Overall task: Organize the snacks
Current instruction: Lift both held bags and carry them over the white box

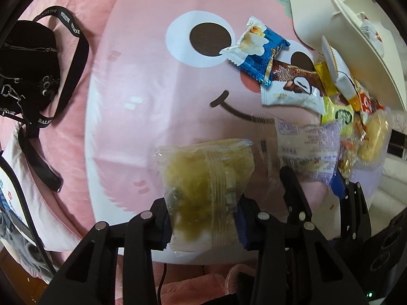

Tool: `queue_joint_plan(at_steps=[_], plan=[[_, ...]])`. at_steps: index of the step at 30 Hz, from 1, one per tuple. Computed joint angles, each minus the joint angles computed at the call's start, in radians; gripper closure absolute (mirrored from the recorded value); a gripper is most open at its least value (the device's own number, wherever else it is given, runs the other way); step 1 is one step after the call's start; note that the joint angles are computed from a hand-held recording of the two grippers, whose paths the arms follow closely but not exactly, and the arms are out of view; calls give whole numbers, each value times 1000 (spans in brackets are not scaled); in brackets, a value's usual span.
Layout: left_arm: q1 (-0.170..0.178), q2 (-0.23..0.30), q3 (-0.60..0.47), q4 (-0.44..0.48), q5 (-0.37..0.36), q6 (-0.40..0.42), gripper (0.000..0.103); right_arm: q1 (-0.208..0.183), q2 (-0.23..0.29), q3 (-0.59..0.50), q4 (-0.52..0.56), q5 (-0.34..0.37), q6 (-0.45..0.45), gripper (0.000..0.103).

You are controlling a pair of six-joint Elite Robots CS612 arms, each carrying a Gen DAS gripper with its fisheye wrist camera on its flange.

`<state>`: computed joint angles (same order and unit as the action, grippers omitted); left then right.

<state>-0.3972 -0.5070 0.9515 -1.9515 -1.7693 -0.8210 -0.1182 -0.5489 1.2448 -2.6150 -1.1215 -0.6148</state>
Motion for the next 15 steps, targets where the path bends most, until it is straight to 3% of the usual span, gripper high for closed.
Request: queue_joint_plan(at_steps=[5,15], plan=[[-5,-50,71,-42,21,35,65,5,-29,55,-72,-5,28,53],[-16,-123,140,-70,81,152,65,-3,-88,144,-195,14,96,55]])
